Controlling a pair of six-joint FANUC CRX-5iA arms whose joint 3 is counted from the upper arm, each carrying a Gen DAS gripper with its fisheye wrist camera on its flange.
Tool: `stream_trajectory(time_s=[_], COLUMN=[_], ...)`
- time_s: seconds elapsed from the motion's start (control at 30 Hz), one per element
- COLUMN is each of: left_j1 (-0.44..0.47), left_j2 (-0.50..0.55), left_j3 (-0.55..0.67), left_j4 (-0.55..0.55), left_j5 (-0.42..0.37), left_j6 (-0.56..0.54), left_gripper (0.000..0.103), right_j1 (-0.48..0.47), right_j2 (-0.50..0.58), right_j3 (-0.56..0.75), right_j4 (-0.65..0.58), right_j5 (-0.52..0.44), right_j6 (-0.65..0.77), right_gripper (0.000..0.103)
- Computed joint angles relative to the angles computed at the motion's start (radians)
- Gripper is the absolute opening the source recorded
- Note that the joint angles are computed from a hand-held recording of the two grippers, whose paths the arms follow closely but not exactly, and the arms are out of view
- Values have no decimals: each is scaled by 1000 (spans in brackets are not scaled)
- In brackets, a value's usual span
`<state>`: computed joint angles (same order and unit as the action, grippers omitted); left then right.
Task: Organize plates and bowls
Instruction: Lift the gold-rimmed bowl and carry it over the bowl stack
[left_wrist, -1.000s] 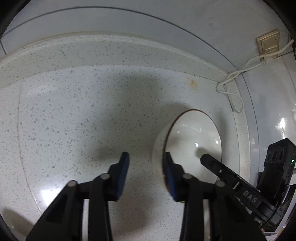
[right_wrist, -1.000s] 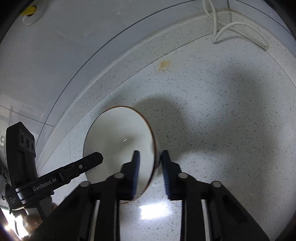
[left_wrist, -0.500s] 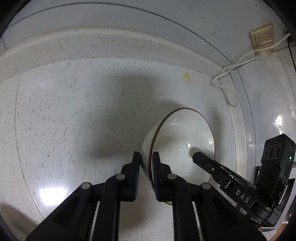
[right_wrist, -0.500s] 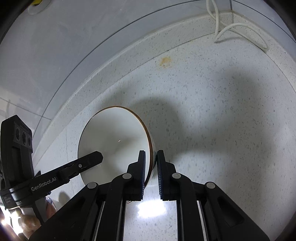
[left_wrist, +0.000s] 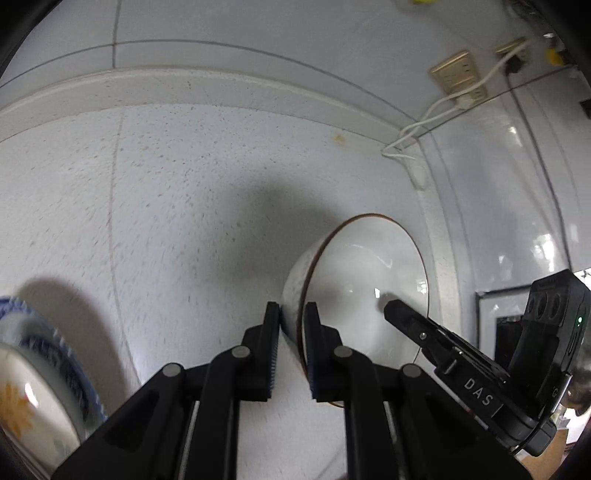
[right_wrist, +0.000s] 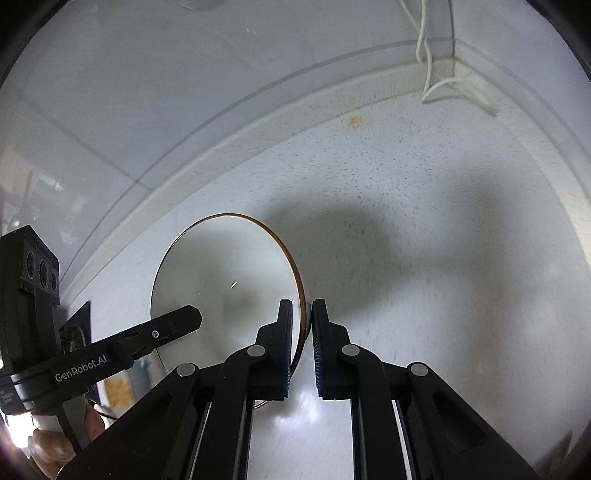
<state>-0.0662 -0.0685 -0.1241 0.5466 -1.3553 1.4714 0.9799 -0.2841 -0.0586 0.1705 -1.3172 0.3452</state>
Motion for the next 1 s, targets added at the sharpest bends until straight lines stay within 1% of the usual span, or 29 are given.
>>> stream_trajectory(time_s=[0.1,0.2,0.23,0.3,0.37,0.47,0.53,0.63,0.73,0.8,0.93,1.0], left_j1=[56,157,180,261,358,522,635,794,877,905,887,881], left_j2=[-84,-181,-196,-233,-273,-329,-355,-396,-409,-405,-382,-366], left_j3=[-12,5,17,38,48,45,29,-36,-115,-161,-234,-261], left_j4=[44,73,77,90,110,130,138,136,102,66,6,-13], left_j5=[-60,-135,-151,-210,-259,-335,-390,-458,-468,-461,-391,-368], left_j6=[-16,-52,-53,-67,-101,-184,-244,-336,-389,-406,-394,-389], left_gripper=[12,12,12,12,12,12,13,13,12,12,12,12], right_j1=[125,239,269,329,363,398,401,380,348,320,274,250], right_j2=[-6,22,40,74,104,151,187,236,278,306,353,372], right_j3=[60,153,183,240,281,329,356,372,367,362,350,349], right_j4=[104,190,211,251,273,280,261,207,125,66,-39,-83], right_j5=[-93,-164,-173,-185,-175,-140,-114,-72,-29,-12,22,33], right_j6=[-92,-141,-147,-156,-154,-138,-113,-65,-23,12,51,78], right_gripper=[10,10,10,10,10,10,10,10,10,10,10,10])
